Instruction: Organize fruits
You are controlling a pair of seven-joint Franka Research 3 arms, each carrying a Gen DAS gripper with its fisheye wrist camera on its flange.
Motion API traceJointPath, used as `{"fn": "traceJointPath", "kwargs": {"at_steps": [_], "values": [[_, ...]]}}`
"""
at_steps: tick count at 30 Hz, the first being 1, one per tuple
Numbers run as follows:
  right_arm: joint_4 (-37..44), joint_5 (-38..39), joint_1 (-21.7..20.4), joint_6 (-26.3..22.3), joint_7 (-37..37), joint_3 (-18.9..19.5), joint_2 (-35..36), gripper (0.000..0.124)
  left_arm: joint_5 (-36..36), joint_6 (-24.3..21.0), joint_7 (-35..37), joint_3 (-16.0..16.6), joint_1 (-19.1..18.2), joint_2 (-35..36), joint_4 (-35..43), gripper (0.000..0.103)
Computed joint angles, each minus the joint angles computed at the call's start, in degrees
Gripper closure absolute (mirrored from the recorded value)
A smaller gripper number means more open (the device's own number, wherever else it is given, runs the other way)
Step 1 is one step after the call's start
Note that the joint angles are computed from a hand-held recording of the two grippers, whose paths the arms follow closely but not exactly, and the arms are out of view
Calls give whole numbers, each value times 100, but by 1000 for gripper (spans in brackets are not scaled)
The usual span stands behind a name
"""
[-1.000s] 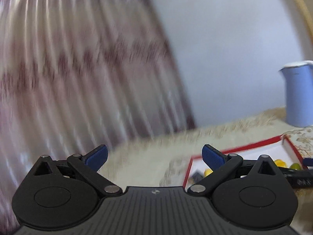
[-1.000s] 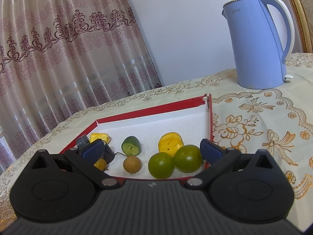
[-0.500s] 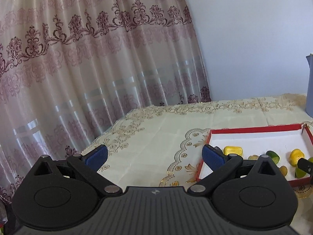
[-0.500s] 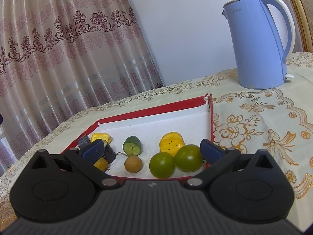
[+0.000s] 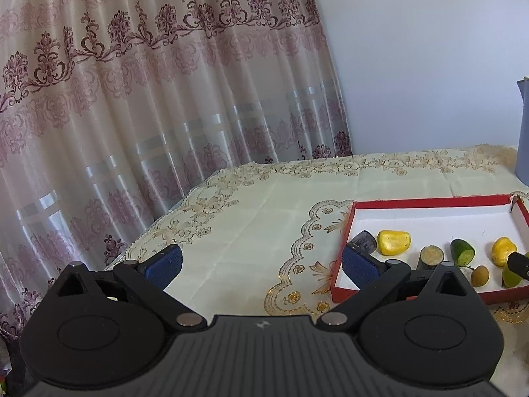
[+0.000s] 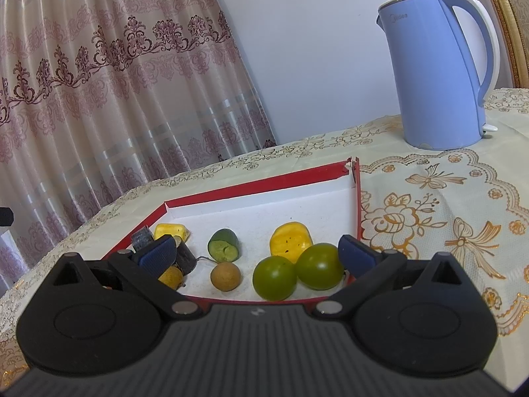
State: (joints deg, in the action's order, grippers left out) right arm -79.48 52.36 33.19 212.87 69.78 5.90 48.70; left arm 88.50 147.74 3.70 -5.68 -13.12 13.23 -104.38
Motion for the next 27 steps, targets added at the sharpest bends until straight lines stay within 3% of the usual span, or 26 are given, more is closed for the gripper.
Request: {"fn": "traceJointPath", "kwargs": {"at_steps": [11, 17, 27], "values": [[3, 14, 6, -16, -15, 2, -3, 21, -78, 58, 68, 15, -3, 36, 0, 0], [21, 34, 22, -37, -29, -9, 5, 21, 716, -94, -527, 3, -84, -27, -130, 0], [34, 21, 13, -54, -24, -8, 15, 21, 170, -8, -132, -31, -10, 30, -27, 0]]}}
